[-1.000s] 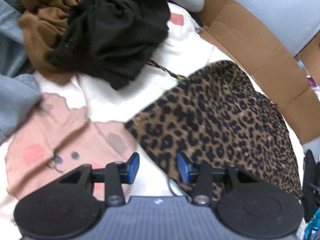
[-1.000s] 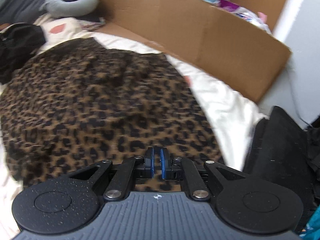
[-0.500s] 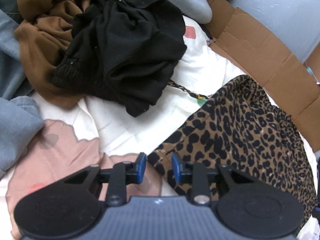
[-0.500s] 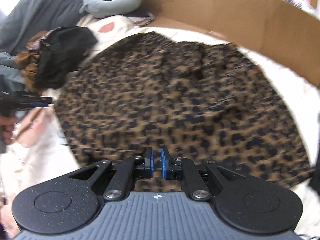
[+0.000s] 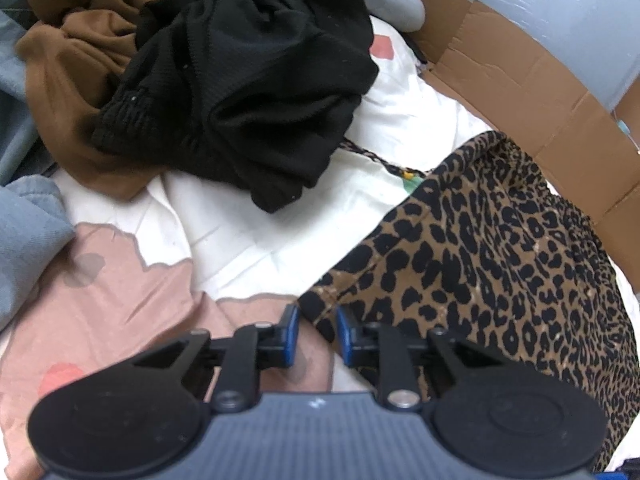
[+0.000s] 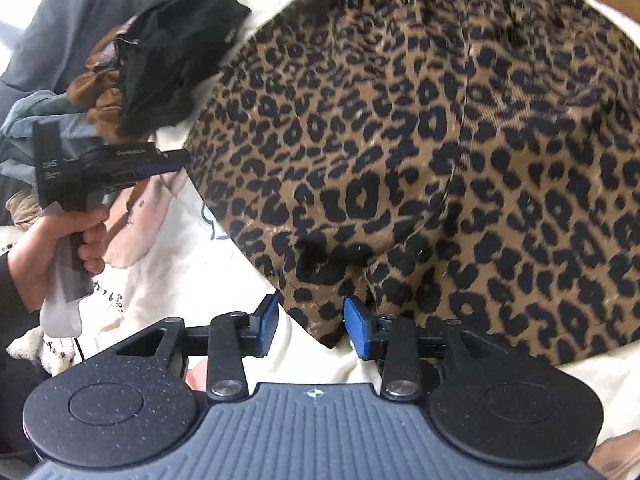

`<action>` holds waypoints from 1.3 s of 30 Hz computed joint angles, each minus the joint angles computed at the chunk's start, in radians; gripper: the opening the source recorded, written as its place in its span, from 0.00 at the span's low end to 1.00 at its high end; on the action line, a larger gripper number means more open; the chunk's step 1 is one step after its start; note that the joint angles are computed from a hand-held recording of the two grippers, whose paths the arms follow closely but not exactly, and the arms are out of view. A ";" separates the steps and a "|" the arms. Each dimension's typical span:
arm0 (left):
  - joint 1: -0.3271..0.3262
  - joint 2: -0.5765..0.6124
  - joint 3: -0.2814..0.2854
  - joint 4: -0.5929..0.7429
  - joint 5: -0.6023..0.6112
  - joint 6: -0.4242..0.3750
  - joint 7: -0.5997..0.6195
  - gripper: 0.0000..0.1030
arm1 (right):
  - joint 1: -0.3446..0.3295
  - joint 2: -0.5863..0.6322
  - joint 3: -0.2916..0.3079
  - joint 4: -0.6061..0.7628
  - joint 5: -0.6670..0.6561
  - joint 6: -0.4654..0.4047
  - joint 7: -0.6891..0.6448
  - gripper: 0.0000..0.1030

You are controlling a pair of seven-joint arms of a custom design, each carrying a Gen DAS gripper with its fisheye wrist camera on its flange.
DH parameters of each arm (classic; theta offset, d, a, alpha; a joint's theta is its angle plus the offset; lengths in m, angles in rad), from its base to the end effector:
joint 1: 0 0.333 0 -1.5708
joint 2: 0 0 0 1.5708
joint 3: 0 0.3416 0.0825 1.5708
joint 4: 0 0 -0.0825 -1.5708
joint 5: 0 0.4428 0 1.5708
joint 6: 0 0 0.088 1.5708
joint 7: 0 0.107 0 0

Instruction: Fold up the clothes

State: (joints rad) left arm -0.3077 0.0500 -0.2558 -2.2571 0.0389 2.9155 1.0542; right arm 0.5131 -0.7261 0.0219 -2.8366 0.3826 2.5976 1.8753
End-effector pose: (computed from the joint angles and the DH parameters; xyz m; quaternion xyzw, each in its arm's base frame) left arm 0.5202 -0.3303 0.3973 -0.6477 0.7002 -0.2904 0.0767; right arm 0.3347 0.1889 0.4319 -0.6633 0.6980 0.0336 0.2677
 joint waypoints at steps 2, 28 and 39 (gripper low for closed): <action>0.001 -0.003 0.000 -0.003 -0.001 0.003 0.004 0.20 | -0.017 0.016 0.017 0.006 -0.009 -0.007 0.031 0.56; 0.006 -0.013 0.010 -0.016 0.069 0.029 -0.043 0.20 | -0.060 -0.070 -0.042 -0.011 0.001 -0.121 0.039 0.34; 0.007 -0.011 0.005 -0.022 0.044 0.035 -0.015 0.20 | -0.088 -0.012 -0.040 0.027 0.134 -0.102 0.157 0.57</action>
State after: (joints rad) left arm -0.3009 0.0385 -0.2509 -2.2787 0.0826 2.9505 1.0393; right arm 0.4248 -0.7379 -0.0179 -2.8092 0.5167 2.4961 2.0318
